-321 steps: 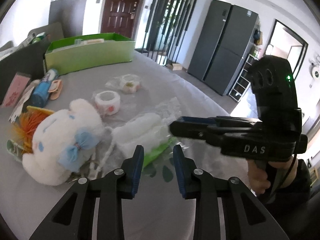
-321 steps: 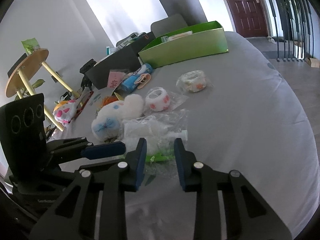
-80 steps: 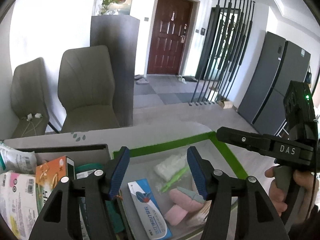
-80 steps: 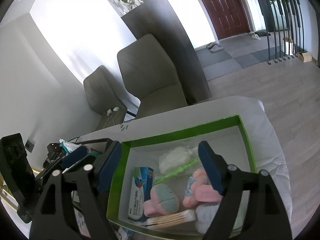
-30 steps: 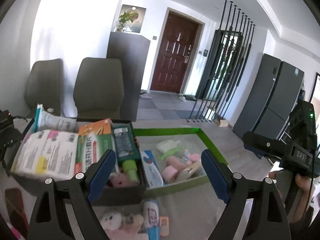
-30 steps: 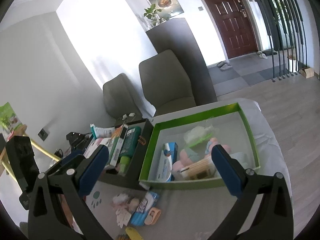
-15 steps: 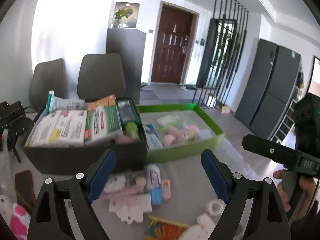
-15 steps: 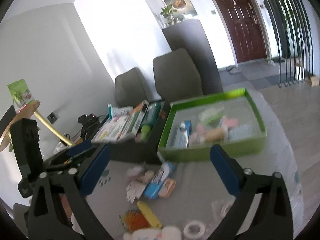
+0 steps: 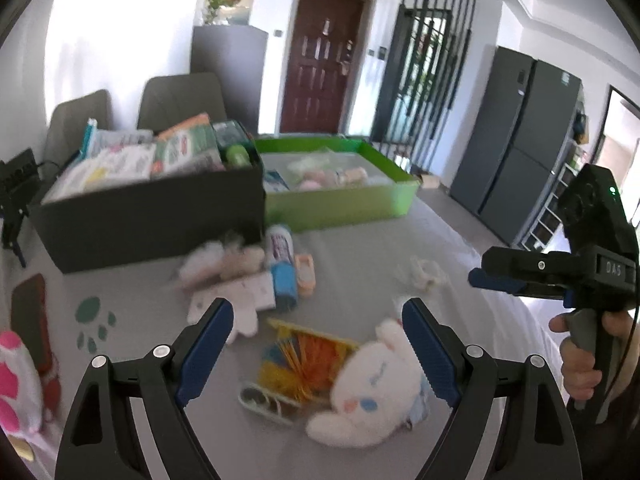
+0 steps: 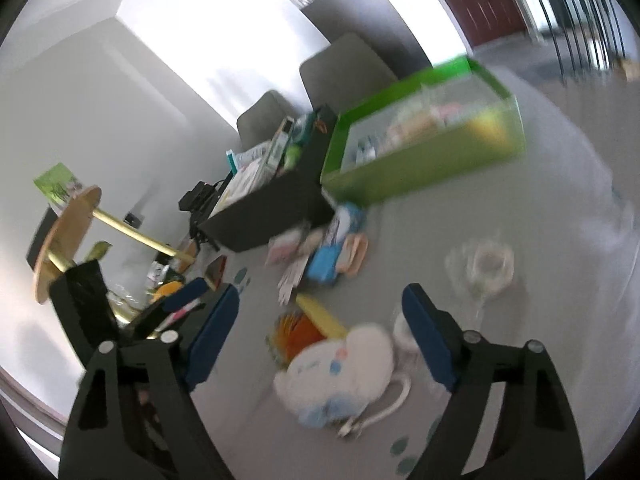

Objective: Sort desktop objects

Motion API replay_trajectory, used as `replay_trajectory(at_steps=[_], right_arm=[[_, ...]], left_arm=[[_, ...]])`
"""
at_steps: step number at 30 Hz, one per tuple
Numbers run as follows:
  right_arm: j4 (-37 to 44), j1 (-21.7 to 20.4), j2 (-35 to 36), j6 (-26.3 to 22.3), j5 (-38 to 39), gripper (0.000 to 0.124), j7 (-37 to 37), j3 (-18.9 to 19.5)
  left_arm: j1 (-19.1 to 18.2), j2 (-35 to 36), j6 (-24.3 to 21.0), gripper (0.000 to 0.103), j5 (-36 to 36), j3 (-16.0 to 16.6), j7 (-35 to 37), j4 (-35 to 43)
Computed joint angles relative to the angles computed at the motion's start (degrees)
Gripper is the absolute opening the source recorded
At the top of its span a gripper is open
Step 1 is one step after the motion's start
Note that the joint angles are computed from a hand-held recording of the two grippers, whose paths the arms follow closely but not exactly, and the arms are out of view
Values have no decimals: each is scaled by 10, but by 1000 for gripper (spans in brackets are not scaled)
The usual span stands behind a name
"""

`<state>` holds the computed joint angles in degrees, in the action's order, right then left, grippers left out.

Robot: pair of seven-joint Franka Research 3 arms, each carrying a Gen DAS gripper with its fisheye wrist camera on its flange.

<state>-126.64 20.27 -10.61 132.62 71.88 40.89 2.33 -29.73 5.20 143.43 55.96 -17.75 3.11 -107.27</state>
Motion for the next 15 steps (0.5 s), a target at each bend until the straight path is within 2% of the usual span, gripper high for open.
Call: replay_trajectory(at_steps=[4,9,15], right_arm=[[-29,-2,-9,-45,-1,82,21,-5],[-51,-4,-9,-70,3,82,41,-6],[-69,-8,-7,-83,9,79,63,-6]], left_arm=[[0,-2,32,88,-2,-2,-11,-19],[1,8,66,83,-26,-2,11,-26],[-8,31,85,80,-60,0,51,-15]])
